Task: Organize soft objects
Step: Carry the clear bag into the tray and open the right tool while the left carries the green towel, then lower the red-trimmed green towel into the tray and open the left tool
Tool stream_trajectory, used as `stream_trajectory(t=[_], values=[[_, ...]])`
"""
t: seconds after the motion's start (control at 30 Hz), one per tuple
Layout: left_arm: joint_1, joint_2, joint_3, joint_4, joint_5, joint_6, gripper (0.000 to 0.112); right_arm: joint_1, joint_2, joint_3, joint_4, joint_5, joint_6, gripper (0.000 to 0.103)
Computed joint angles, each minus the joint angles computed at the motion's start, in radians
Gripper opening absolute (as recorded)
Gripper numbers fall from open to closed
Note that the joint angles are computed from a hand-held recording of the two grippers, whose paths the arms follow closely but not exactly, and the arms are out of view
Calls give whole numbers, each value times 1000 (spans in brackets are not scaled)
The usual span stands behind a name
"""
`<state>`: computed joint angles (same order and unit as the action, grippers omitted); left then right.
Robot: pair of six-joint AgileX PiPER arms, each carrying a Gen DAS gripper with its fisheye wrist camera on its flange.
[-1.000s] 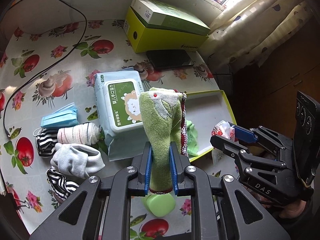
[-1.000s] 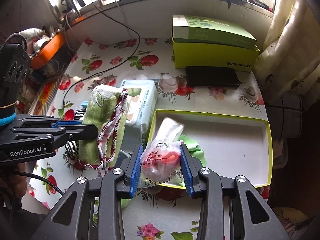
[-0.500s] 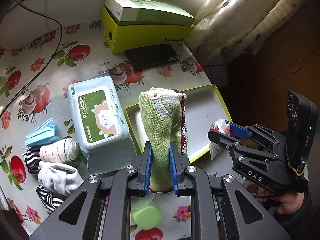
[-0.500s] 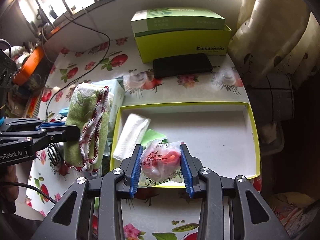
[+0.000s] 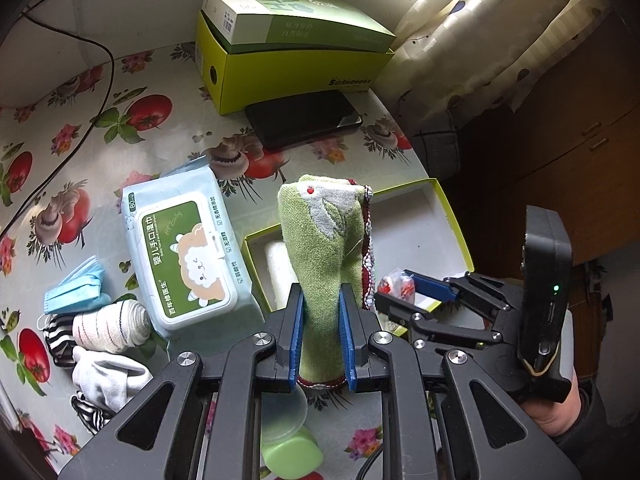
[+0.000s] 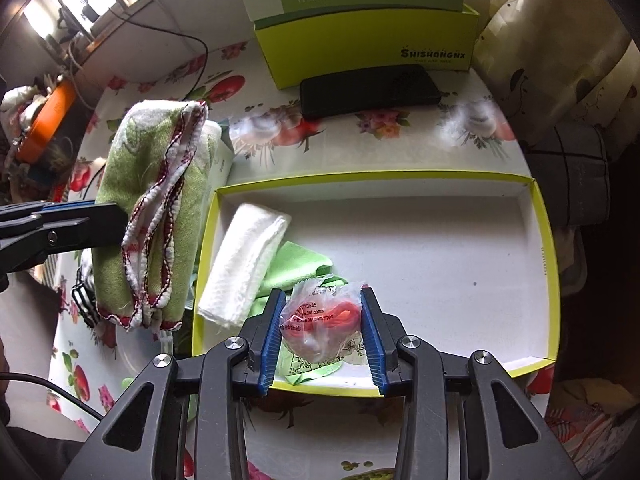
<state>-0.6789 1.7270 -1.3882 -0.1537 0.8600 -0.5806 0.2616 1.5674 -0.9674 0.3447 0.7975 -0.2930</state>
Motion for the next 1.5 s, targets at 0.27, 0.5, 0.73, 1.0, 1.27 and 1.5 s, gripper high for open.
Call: stream_trajectory(t=[0.27, 0.5, 0.73, 1.0, 1.27, 1.5], values=[[13, 51, -54, -14, 11, 23, 17, -28, 3, 37, 87, -12, -81, 51], [7, 122, -136, -12, 43, 66, 17, -100, -52, 55, 129, 6, -111, 52], [-14, 214, -253, 34, 111, 112, 17, -115, -25, 61, 134, 11, -115, 52], [-27, 335, -384, 12, 179, 215, 18, -141, -35, 67, 140, 5, -125, 56], [-25, 362, -411, 4, 171, 271, 20, -146, -34, 78, 141, -5, -105, 56], [29, 248, -256, -2, 96, 187, 20, -110, -24, 47, 147, -26, -98, 56]])
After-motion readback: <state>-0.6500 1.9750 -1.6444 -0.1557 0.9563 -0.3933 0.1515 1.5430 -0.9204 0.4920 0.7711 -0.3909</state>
